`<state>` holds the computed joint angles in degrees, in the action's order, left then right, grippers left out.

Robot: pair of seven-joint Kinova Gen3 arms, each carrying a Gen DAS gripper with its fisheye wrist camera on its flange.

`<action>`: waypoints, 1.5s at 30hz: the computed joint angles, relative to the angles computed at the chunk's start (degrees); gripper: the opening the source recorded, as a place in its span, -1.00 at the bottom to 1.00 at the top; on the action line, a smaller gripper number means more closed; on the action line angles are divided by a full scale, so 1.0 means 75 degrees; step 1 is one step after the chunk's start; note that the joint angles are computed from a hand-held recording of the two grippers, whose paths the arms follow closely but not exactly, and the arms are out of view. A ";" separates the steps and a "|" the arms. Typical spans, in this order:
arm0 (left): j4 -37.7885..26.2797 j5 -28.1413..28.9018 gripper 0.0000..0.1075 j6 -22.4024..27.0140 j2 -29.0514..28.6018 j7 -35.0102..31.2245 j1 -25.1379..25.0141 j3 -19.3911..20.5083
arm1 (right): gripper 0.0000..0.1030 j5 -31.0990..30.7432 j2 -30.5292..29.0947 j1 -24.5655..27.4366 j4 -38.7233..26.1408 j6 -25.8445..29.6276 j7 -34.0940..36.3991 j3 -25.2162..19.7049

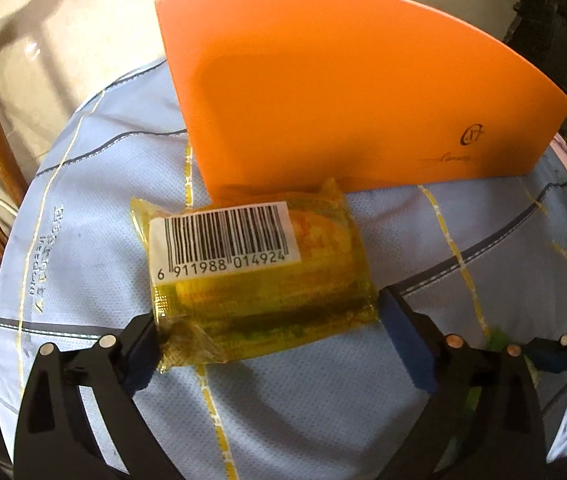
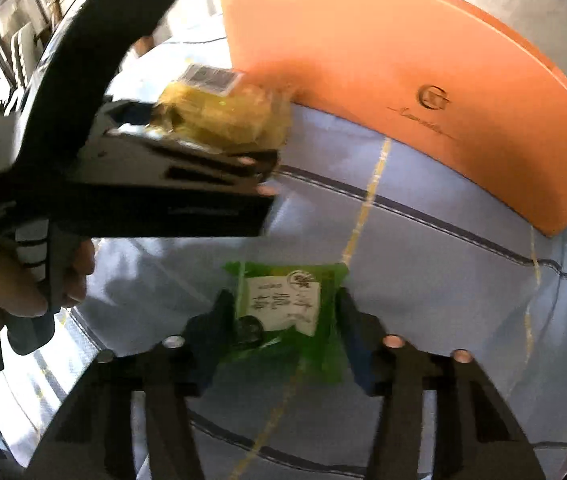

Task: Organize snacks
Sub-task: 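Grasp the yellow barcode cake with the left tool while the right tool grasps the green plum pack, then drop the yellow cake into the orange box while the right tool drops the green plum pack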

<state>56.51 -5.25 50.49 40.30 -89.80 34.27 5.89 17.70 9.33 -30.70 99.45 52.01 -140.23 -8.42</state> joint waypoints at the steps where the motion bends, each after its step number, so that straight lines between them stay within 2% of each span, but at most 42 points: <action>1: 0.0192 0.0029 0.69 -0.0163 -0.0091 -0.0060 -0.0047 0.0034 | -0.08 -0.0069 -0.0062 0.0044 0.0076 -0.0053 0.0007 0.0010; 5: 0.0662 0.0030 0.60 -0.0551 -0.0317 -0.0097 -0.0049 0.0056 | -0.08 0.0288 -0.0291 -0.0114 0.0434 -0.0020 -0.0343 -0.0072; 8: 0.0979 0.0059 0.46 -0.0802 -0.0482 -0.0236 -0.0110 0.0145 | -0.08 0.0438 -0.0477 -0.0165 0.0696 -0.0010 -0.0629 -0.0170; 12: 0.1335 0.0093 0.36 -0.1008 -0.0693 -0.0300 -0.0103 0.0194 | -0.08 0.0513 -0.0418 -0.0203 0.0662 0.0043 -0.0871 -0.0261; 14: 0.1198 0.0119 0.41 -0.0833 -0.0654 -0.0206 -0.0066 0.0193 | -0.08 0.0495 -0.0517 -0.0204 0.0809 -0.0047 -0.0897 -0.0269; 17: 0.0696 -0.0089 0.83 -0.0306 -0.0445 0.0138 0.0215 0.0007 | -0.06 0.0391 -0.0573 -0.0018 0.0906 -0.0045 -0.0655 -0.0279; 22: -0.0666 -0.0424 0.84 0.0946 0.0186 0.1405 0.0706 -0.0410 | -0.02 0.0359 -0.0351 0.0041 0.0537 0.0086 -0.0358 -0.0200; 25: -0.0922 -0.0420 0.82 0.1102 0.0279 0.1808 0.0655 -0.0395 | -0.01 0.0368 -0.0276 0.0016 0.0465 0.0086 -0.0297 -0.0170; 27: -0.0455 -0.0473 0.52 0.0647 0.0039 0.1821 0.0590 -0.0380 | -0.01 0.0299 -0.0506 0.0037 0.0668 0.0047 -0.0237 -0.0182; 30: 0.0313 -0.0411 0.36 0.0045 -0.0371 0.1738 0.0389 -0.0234 | 0.00 0.0344 -0.0658 0.0093 0.0885 -0.0125 -0.0288 -0.0211; 36: 0.1199 -0.0132 0.31 -0.0354 -0.0936 0.1385 0.0025 0.0098 | 0.02 0.0374 -0.0795 0.0184 0.1134 -0.0381 -0.0471 -0.0288; 39: 0.1867 0.0025 0.31 -0.0632 -0.1369 0.1202 -0.0152 0.0221 | -0.02 0.0219 -0.0972 0.0279 0.1182 -0.0301 -0.0344 -0.0288; 45: 0.2794 0.0216 0.31 -0.1081 -0.2093 0.0659 -0.0386 0.0511 | -0.05 0.0162 -0.1310 0.0314 0.1403 -0.0213 -0.0697 -0.0482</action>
<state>77.46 -3.63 42.38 24.61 -84.85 31.38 9.73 18.91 -0.49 -28.35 109.97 50.41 -145.46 -12.04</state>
